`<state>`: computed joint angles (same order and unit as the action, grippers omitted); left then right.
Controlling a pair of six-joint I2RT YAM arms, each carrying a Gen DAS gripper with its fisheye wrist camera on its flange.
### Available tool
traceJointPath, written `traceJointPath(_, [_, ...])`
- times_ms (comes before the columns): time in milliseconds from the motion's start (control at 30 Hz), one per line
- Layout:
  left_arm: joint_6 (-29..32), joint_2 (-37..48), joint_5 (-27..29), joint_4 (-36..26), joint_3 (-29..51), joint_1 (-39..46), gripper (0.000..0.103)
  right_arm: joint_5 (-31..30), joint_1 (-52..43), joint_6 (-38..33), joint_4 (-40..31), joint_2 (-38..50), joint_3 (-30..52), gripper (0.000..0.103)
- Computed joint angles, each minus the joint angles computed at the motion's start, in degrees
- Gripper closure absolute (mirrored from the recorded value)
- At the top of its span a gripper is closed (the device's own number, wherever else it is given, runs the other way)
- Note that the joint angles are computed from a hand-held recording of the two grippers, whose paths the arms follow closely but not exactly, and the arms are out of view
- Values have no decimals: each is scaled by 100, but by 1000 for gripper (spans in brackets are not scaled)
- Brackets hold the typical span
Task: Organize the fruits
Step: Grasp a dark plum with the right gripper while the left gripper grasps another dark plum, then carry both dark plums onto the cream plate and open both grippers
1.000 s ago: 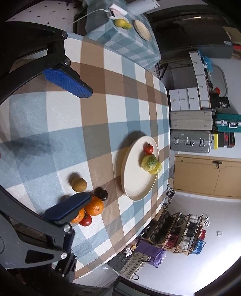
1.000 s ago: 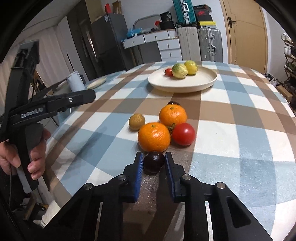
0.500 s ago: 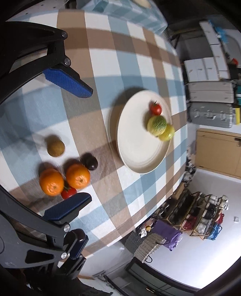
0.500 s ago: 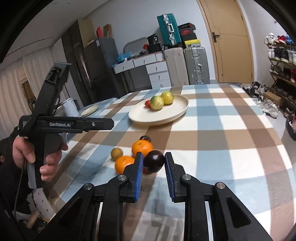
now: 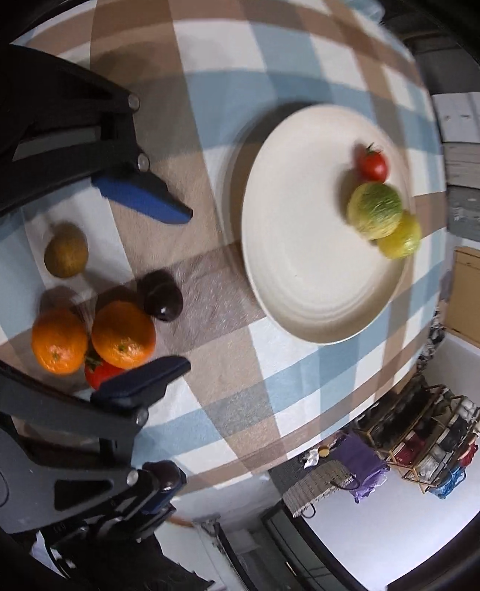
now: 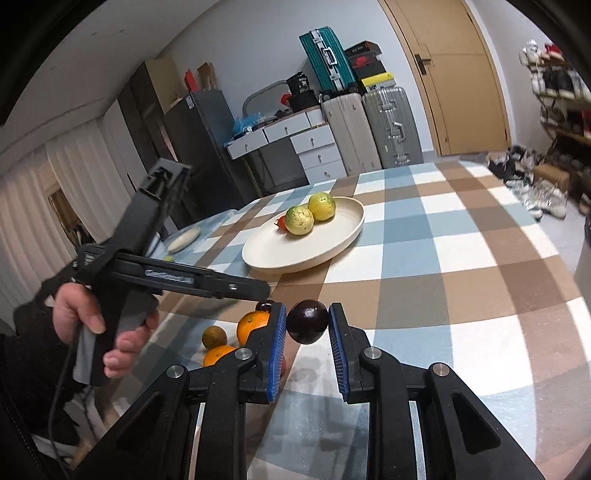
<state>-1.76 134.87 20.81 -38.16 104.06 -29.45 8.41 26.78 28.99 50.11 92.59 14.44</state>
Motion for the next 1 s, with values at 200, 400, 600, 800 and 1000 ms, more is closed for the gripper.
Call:
traceJointPath(200, [145,352,-18,-545,559,-76,59,-330,-135,54,322,119,-62,79])
traceJointPath(400, [174,376,90,-619,629,-114,83,-661,-355,213,689,284,-154,79])
traceJointPath(600, [287,126,100,-376,277,-105,83,-744,-434,316,909,348,-244,79])
traceJointPath(800, [449,-218,278,-259,14,16,83,-636,-354,245,637,296,-141,79])
traceJointPath(1000, [458,-485,618,-121,38,235,83,-463,-266,13,-22,178,155,79])
